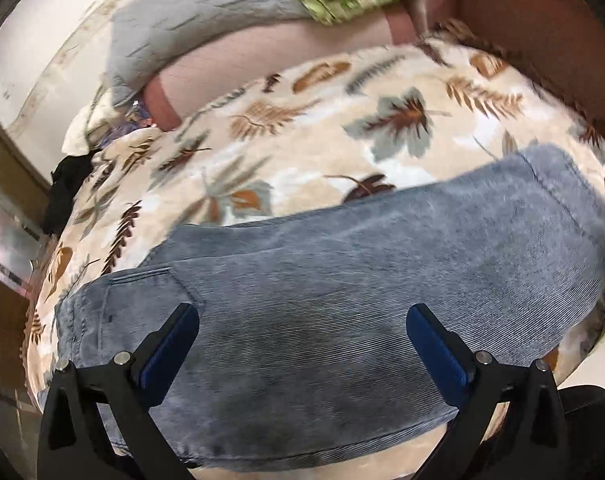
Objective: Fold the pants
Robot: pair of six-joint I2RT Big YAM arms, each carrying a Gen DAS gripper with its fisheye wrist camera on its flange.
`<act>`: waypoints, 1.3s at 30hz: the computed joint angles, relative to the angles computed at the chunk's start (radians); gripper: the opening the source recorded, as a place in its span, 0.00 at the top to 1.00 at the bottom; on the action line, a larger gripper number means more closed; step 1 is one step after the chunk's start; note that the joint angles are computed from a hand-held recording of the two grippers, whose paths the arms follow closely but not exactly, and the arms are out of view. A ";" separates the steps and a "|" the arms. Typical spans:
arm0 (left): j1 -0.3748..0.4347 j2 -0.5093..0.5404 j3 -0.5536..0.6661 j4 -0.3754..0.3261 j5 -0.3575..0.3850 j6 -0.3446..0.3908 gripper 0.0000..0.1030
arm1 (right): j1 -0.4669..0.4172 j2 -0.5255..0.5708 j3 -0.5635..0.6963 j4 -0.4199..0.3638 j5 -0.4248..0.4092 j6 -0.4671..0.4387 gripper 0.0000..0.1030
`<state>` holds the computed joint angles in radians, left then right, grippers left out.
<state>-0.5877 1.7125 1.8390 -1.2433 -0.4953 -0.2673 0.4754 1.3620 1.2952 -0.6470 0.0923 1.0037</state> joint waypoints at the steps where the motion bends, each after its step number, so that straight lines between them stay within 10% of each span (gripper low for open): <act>1: 0.003 -0.010 -0.006 0.002 0.000 -0.007 0.00 | 0.014 0.006 0.035 -0.046 0.045 -0.028 0.36; 5: 0.021 -0.056 -0.042 0.023 0.007 -0.022 0.00 | 0.087 0.061 0.168 -0.155 0.182 -0.164 0.36; 10: 0.045 -0.114 -0.103 0.065 0.007 -0.036 0.00 | 0.127 0.200 0.316 -0.293 0.117 -0.285 0.41; 14: 0.069 -0.134 -0.134 0.077 0.007 -0.044 0.00 | 0.112 0.270 0.353 -0.371 0.032 -0.268 0.59; 32: 0.149 -0.084 -0.204 -0.030 0.138 -0.137 0.00 | 0.104 0.358 0.455 -0.540 0.000 -0.292 0.60; 39: 0.172 -0.134 -0.297 0.061 0.217 -0.145 0.00 | 0.116 0.409 0.521 -0.608 0.025 -0.347 0.60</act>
